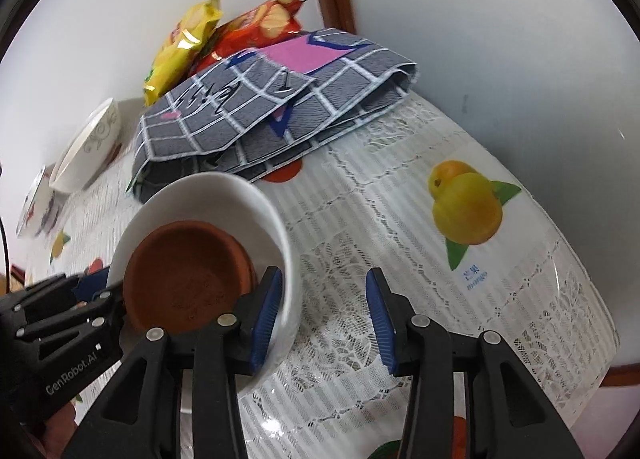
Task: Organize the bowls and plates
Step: 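Close the left gripper on the white bowl rim beside the right gripper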
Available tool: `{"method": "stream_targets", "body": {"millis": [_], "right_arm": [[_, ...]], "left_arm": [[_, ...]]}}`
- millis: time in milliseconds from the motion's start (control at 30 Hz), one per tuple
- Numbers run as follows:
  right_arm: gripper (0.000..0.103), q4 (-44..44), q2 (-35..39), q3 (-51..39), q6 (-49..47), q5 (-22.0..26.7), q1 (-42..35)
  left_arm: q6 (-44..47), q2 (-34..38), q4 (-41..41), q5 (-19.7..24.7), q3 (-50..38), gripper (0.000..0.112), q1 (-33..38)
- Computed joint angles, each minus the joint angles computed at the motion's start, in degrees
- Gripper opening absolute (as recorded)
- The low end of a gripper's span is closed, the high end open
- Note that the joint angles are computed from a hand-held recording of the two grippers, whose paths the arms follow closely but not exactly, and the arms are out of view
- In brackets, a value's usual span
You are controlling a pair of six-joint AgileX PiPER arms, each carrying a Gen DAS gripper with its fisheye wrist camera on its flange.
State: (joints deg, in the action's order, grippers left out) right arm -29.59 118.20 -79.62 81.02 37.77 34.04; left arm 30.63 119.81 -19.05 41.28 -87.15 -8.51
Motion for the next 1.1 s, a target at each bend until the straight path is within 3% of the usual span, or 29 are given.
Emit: {"method": "stream_targets", "body": {"millis": [100,367,633,967,1100], "right_arm": [[0.042,0.2,0.1,0.0,0.7,-0.3,-0.2],[0.042,1.2,2.7,-6.2,-2.8,8.0,0.9],[0.043,4.1,1.8,-4.4,-3.9,5.0,-0.7],[0.043,5.4,1.8,-5.3,-7.2,6.4,-0.7],[0.048,5.0,2.1,-6.4,-8.2,9.5,0.4]], "left_arm": [[-0.6,0.2,1.2,-0.5,0.1,0.03,-0.5],[0.3,0.3,0.2,-1.4,0.6,0.03,-0.6],[0.6,1.0,-1.0,-0.8,0.0,0.031,0.1],[0.6,1.1,-0.6,0.4,-0.5,0.031,0.1],[1.1,0.6,-0.2,0.9,-0.2,0.031,0.2]]}}
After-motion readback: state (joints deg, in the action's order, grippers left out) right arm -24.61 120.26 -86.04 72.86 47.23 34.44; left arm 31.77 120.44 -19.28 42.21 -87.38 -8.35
